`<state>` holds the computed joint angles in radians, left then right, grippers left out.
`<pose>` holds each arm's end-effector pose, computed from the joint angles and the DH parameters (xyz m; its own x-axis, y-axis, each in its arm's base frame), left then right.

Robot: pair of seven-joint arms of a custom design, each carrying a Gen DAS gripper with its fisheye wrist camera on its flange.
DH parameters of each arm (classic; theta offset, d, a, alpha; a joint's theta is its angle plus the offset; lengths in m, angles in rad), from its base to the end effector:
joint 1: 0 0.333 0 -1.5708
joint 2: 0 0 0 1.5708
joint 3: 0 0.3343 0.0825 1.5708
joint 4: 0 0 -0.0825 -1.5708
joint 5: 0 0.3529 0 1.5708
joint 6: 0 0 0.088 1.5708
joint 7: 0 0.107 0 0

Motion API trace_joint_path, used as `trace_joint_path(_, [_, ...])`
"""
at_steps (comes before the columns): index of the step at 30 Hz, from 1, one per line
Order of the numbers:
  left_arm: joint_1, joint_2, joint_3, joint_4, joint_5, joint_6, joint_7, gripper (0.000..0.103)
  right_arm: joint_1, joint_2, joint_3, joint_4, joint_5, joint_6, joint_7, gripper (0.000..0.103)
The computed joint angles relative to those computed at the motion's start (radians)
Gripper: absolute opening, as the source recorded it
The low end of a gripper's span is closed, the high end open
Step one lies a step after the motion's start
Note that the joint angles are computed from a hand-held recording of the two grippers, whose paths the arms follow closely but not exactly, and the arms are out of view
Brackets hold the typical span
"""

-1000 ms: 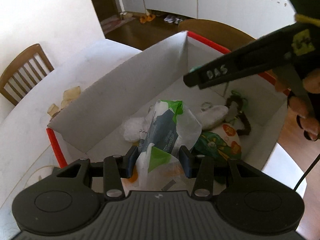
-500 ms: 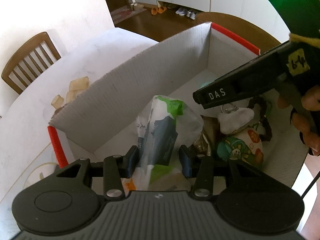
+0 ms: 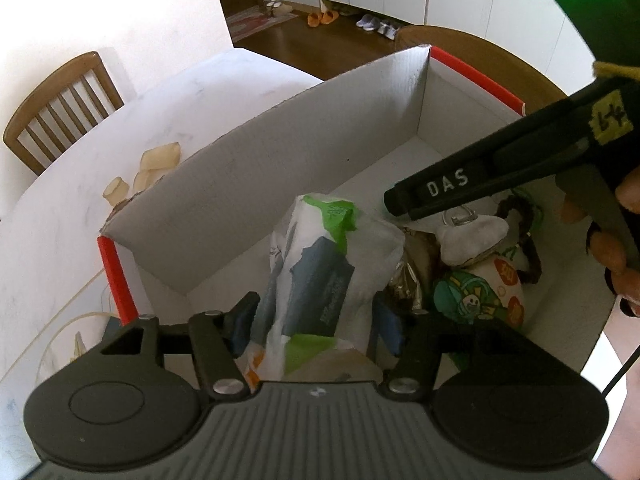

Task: Organize objects
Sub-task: 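Open left gripper releasing the bag while right gripper releases the tape roll, then move both open grippers back to the yellow box and tape dispenser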

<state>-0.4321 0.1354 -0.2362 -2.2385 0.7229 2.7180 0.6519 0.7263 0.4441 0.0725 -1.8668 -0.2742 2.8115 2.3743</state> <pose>0.4135 -0.3536 0.3819 -0.3207 -0.9413 -0.1056 -0.8184 0.3315 -0.4695 0.4563 0.4793 0.3705 0.2599 -0.9414 -0.2148 -0.8848 -0.1430 -0.4435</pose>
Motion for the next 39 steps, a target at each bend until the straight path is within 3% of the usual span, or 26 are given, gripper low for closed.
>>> trace_joint_path(2, [-0.002, -0.006, 0.000, -0.004, 0.009, -0.002, -0.008, 0.062, 0.002, -0.014, -0.001, -0.017, 0.000, 0.016, 0.006, 0.053])
trace_joint_path(5, [-0.004, -0.024, 0.002, -0.020, 0.042, 0.008, -0.046, 0.075, 0.008, -0.041, -0.005, -0.053, -0.009, 0.043, 0.018, 0.058])
trace_joint_path(15, [0.031, -0.086, -0.014, -0.077, 0.073, 0.067, -0.117, 0.076, 0.021, -0.139, -0.015, -0.178, -0.056, 0.155, 0.074, 0.067])
trace_joint_path(19, [0.052, -0.121, -0.019, -0.113, 0.116, 0.125, -0.168, 0.082, 0.050, -0.186, -0.046, -0.227, -0.113, 0.201, 0.129, 0.074])
trace_joint_path(27, [0.119, -0.199, -0.038, -0.198, 0.147, 0.239, -0.218, 0.082, 0.139, -0.245, -0.150, -0.260, -0.405, 0.244, 0.428, 0.081])
trace_joint_path(31, [0.155, -0.246, -0.053, -0.249, 0.090, 0.313, -0.149, 0.082, 0.215, -0.267, -0.221, -0.240, -0.672, 0.221, 0.685, 0.082])
trace_joint_path(34, [0.189, -0.285, -0.067, -0.291, 0.064, 0.368, -0.113, 0.088, 0.236, -0.289, -0.218, -0.226, -0.822, 0.168, 0.819, 0.085])
trace_joint_path(39, [0.240, -0.358, -0.085, -0.365, 0.011, 0.448, -0.053, 0.088, 0.241, -0.315, -0.159, -0.206, -0.971, 0.057, 0.975, 0.091])
